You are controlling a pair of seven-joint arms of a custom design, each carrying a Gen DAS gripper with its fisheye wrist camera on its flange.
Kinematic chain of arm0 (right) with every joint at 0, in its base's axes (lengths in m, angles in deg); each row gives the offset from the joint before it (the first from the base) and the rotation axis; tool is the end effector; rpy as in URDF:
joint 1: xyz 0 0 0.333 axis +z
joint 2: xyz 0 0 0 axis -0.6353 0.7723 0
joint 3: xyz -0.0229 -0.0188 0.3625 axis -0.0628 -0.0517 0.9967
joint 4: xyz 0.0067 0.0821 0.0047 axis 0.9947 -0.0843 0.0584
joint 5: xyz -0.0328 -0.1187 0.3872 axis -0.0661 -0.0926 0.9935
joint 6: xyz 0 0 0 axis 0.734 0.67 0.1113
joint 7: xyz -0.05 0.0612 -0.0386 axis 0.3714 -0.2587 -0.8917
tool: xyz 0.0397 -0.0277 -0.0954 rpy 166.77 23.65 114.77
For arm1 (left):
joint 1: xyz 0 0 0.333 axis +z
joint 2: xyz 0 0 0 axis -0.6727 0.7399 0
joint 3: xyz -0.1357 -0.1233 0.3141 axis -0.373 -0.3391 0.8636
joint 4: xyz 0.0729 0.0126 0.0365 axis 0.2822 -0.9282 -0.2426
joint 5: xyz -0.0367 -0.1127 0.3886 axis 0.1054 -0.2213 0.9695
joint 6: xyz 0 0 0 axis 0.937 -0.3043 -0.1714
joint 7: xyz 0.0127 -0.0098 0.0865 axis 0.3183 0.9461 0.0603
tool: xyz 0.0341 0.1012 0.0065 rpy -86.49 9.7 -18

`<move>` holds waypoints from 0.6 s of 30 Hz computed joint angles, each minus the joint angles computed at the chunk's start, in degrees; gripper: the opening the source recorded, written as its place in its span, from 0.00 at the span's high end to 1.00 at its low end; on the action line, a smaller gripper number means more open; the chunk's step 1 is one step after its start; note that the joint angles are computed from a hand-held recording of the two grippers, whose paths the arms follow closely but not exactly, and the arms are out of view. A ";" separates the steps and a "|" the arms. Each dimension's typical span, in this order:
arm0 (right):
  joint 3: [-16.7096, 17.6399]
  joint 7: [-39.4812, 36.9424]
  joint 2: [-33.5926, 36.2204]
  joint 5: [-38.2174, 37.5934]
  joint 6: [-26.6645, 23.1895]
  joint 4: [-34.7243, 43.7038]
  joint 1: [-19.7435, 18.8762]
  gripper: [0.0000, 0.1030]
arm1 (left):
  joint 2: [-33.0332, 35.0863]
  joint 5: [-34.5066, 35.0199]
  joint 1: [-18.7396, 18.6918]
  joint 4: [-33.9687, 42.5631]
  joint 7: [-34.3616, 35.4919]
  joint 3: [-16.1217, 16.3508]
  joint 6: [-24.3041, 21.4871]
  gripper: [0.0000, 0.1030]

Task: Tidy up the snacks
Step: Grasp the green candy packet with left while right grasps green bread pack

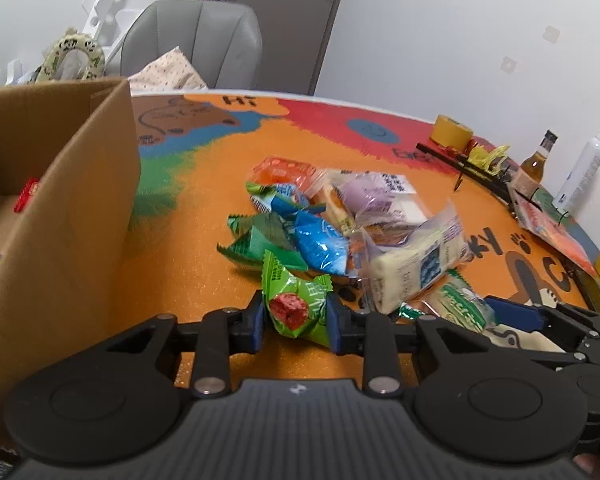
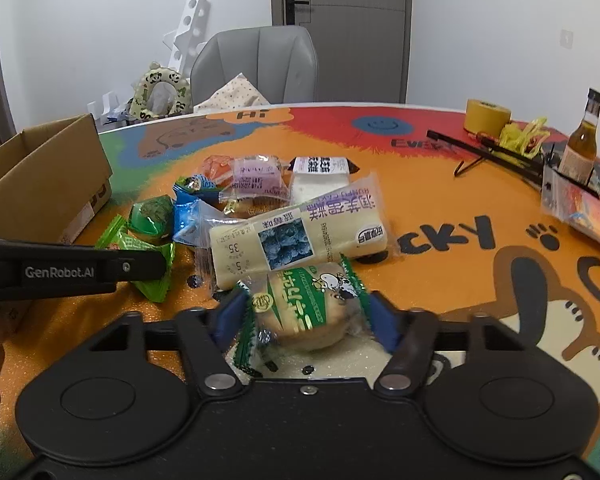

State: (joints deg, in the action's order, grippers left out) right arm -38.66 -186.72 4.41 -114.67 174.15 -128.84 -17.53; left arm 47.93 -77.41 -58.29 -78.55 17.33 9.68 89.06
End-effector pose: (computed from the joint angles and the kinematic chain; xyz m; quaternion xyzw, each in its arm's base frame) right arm 0.4873 0.2862 0.4516 -0.5540 0.7242 -0.3200 0.2572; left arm 0.5980 -0.3537 0.4852 -0.4754 0.7751 -0.4017 0.1092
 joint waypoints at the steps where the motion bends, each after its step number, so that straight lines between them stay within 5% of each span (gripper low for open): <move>1: -0.01 -0.11 -0.13 0.27 0.11 -0.02 -0.01 0.50 | -0.25 -0.70 0.69 -0.21 0.90 -0.81 0.13 0.72; 11: 1.16 4.80 -2.07 -1.75 -2.47 -0.39 0.58 0.53 | -3.39 -12.51 5.70 -1.91 14.01 -6.86 0.35 0.73; 18: 1.98 7.70 -2.88 -3.95 -4.14 0.76 0.83 0.53 | -5.67 -18.14 4.67 -1.83 20.46 -5.36 -0.28 0.73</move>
